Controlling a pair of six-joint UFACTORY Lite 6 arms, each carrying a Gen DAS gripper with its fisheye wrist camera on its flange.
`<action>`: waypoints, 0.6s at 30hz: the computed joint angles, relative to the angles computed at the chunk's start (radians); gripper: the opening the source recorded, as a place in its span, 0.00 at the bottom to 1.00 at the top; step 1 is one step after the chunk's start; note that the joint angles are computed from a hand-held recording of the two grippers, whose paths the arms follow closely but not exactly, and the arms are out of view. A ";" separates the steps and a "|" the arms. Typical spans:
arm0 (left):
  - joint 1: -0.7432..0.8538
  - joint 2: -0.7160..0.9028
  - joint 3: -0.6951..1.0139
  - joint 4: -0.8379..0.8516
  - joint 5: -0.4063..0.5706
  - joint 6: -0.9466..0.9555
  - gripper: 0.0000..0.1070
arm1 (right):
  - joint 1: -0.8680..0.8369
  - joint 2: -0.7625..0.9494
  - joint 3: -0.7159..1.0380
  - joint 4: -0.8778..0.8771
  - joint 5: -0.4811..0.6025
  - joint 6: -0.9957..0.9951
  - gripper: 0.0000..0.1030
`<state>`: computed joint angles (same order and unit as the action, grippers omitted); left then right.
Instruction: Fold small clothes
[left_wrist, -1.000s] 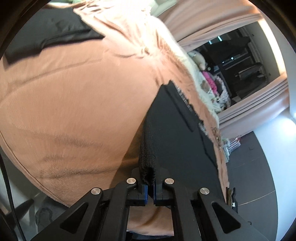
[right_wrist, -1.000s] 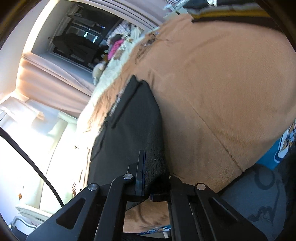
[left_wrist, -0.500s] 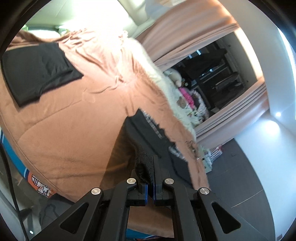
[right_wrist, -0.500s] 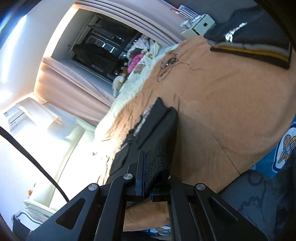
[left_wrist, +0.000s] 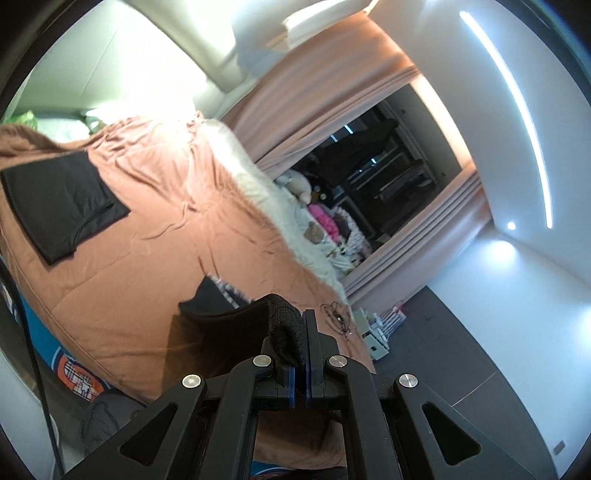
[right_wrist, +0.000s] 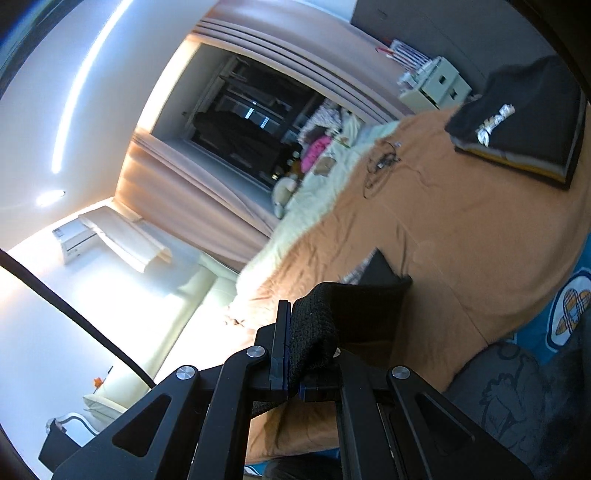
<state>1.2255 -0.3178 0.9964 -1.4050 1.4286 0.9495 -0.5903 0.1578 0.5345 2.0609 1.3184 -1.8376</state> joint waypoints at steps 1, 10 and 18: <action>0.014 -0.013 0.006 -0.001 0.012 -0.002 0.02 | -0.017 0.003 -0.015 -0.010 0.024 -0.021 0.00; -0.157 0.084 0.105 0.014 -0.177 0.000 0.02 | 0.062 0.106 0.137 0.039 -0.060 -0.096 0.00; -0.411 0.330 0.340 0.045 -0.439 -0.060 0.02 | 0.204 0.407 0.571 0.113 -0.240 -0.007 0.00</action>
